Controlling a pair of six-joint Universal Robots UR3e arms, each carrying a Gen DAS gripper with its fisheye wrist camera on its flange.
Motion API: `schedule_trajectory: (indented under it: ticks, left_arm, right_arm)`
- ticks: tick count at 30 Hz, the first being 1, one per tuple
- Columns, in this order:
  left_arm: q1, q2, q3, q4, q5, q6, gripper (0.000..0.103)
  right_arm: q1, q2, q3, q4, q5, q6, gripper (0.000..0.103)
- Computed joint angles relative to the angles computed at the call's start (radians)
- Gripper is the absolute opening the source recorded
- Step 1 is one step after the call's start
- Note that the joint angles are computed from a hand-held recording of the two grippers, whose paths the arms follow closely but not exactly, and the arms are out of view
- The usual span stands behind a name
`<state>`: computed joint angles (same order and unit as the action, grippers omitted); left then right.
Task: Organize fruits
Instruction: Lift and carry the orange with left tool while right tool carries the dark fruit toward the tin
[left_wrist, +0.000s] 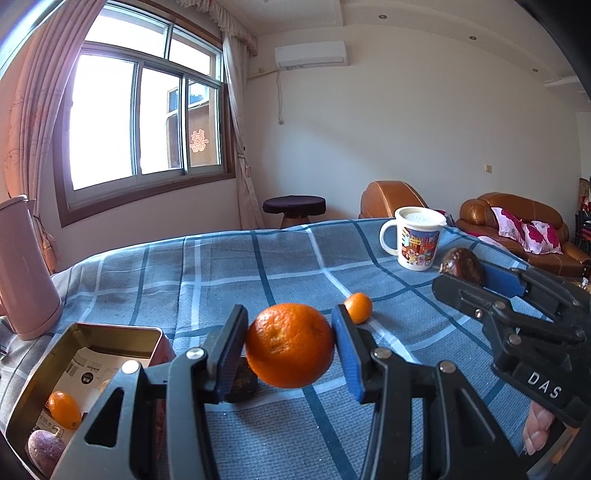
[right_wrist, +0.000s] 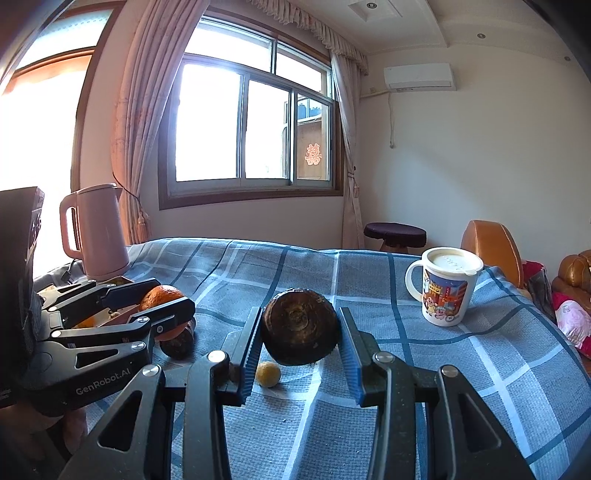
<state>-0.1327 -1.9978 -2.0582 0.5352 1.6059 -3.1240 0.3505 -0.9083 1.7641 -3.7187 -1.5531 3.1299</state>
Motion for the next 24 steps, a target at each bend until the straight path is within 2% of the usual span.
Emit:
schedule_trajectory:
  ticks: [24]
  left_arm:
    - [0.013, 0.031, -0.051, 0.020, 0.009, -0.026, 0.049]
  right_arm:
    - [0.029, -0.002, 0.000, 0.003, -0.060, 0.020, 0.041]
